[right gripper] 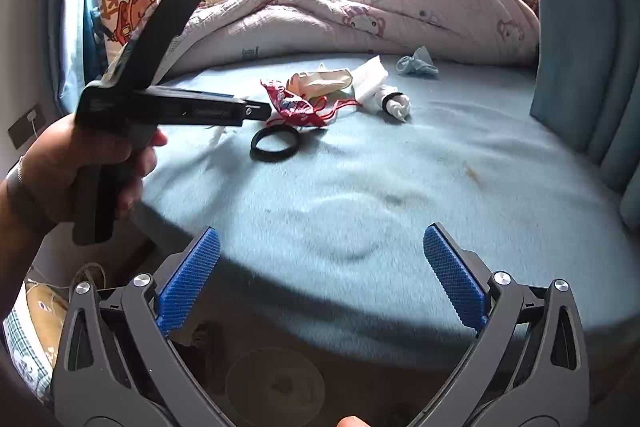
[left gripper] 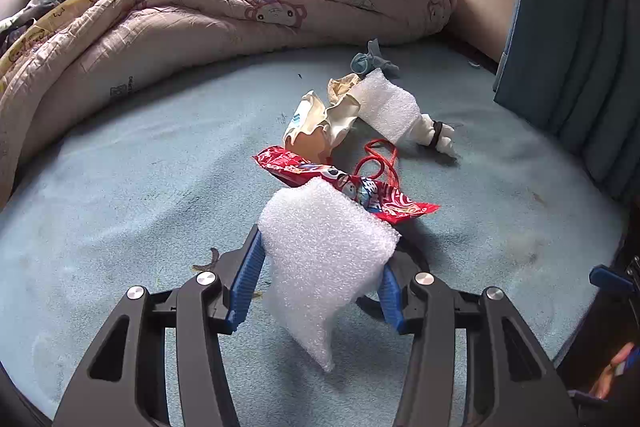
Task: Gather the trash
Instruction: 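Grasp the black hair tie with the right tool while the left holds the foam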
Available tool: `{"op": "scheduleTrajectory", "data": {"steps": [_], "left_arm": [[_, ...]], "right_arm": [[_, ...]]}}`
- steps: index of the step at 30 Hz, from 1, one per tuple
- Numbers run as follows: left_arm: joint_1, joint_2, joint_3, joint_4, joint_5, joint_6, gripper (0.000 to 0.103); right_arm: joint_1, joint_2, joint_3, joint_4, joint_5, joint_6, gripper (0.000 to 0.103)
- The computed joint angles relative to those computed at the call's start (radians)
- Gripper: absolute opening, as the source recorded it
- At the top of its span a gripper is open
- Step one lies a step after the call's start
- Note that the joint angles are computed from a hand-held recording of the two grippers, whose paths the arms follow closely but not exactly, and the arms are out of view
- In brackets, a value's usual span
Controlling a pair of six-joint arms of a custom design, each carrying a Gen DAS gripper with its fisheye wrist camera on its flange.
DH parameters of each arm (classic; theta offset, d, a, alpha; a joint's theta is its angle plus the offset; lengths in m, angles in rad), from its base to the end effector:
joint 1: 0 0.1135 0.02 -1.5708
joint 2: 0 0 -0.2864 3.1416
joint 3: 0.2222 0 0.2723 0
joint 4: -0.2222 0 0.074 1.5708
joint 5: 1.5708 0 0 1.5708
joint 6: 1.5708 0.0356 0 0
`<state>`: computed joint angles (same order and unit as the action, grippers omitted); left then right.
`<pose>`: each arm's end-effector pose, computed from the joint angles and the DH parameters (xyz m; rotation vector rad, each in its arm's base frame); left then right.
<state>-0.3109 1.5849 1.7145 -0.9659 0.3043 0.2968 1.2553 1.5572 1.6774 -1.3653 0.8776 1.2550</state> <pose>0.3319 -0.1178 0.4136 0.8479 2.2338 -0.3722 0.1202 0.2801 0.3996 0.1704 2.2146 0.0232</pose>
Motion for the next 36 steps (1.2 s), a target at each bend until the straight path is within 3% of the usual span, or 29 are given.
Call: {"op": "scheduleTrajectory", "data": {"steps": [3,7,18,23,30,36], "left_arm": [[0.028,0.014,0.018,-0.014,0.012,0.017,0.049],[0.076,0.04,0.045,-0.036,0.042,0.04,0.049],[0.202,0.107,0.098,-0.077,0.138,0.107,0.049],[0.23,0.099,0.063,-0.062,0.181,0.132,0.049],[0.245,0.071,0.021,-0.055,0.216,0.148,0.049],[0.262,0.041,0.004,-0.071,0.243,0.164,0.049]], "right_arm": [[-0.104,0.006,0.019,0.124,-0.064,-0.157,0.098],[-0.213,0.084,0.112,0.176,-0.142,-0.27,0.098],[-0.361,0.32,0.373,0.093,-0.281,-0.39,0.098],[-0.38,0.359,0.408,0.08,-0.313,-0.403,0.069],[-0.361,0.323,0.364,0.084,-0.302,-0.381,0.045],[-0.308,0.315,0.382,0.047,-0.276,-0.369,0.043]]}}
